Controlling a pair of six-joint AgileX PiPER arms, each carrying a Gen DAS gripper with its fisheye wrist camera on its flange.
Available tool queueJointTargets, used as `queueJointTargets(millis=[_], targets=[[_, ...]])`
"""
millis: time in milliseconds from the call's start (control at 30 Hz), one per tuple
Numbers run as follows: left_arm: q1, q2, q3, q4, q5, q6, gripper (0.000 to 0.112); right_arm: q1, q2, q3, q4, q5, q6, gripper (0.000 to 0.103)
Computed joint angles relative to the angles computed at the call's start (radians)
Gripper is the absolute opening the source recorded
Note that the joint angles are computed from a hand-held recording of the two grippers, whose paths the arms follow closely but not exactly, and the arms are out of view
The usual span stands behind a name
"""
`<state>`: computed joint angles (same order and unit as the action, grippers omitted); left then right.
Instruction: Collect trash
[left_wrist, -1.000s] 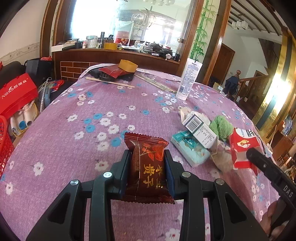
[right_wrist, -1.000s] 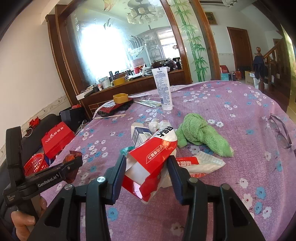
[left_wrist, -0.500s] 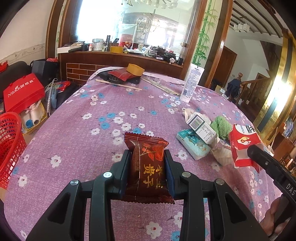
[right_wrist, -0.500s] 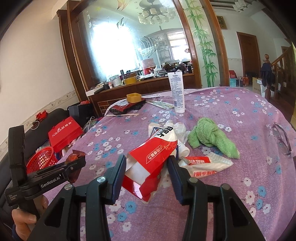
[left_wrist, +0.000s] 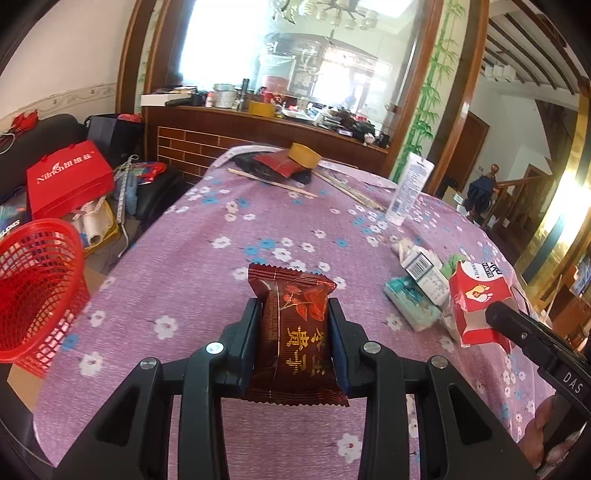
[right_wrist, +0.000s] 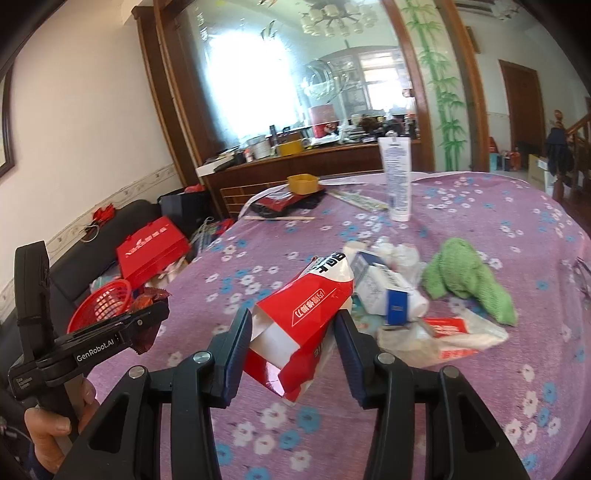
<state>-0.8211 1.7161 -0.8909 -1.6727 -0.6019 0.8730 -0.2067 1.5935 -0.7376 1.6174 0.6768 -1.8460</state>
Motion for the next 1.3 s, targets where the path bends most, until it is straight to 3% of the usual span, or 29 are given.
queueJointTargets(millis=[300,567,833,967,1033,1100,1167,1300], targets=[[0.063,-0.244,0.236,-0.031,-0.112,-0.060,0.034,0.241,0.035,-0.168,-0.202,-0.016,0.295,0.050],[0.263,-0.489,0.495,-0.035,-0.093,-0.149,0.034,0.539,0.131,-0.344,-0.317,-0.091,0.486,0.052],[0.517,-0.628,0.607,0.026,0.027,-0.108,0.034,0.764,0.289,-0.588,-0.467,-0.146,0.695,0.052],[0.694,-0.621,0.626,0.185,0.166,-0.174,0.034,0.837,0.391,-0.741,-0.554,-0.155,0.811,0.055],[0.731,-0.606,0.629,0.257,0.192,-0.225,0.034,0.859,0.441,-0.825,-0.613,-0.140,0.894,0.057],[0.763,-0.589,0.624,0.308,0.205,-0.260,0.042,0.878,0.510,-0.936,-0.675,-0.104,0.983,0.060],[0.739,-0.590,0.629,0.290,0.162,-0.272,0.059,0.880,0.576,-1.048,-0.713,-0.028,1.037,0.064],[0.598,-0.611,0.626,0.137,0.011,-0.188,0.060,0.861,0.573,-1.037,-0.675,-0.025,1.012,0.065]])
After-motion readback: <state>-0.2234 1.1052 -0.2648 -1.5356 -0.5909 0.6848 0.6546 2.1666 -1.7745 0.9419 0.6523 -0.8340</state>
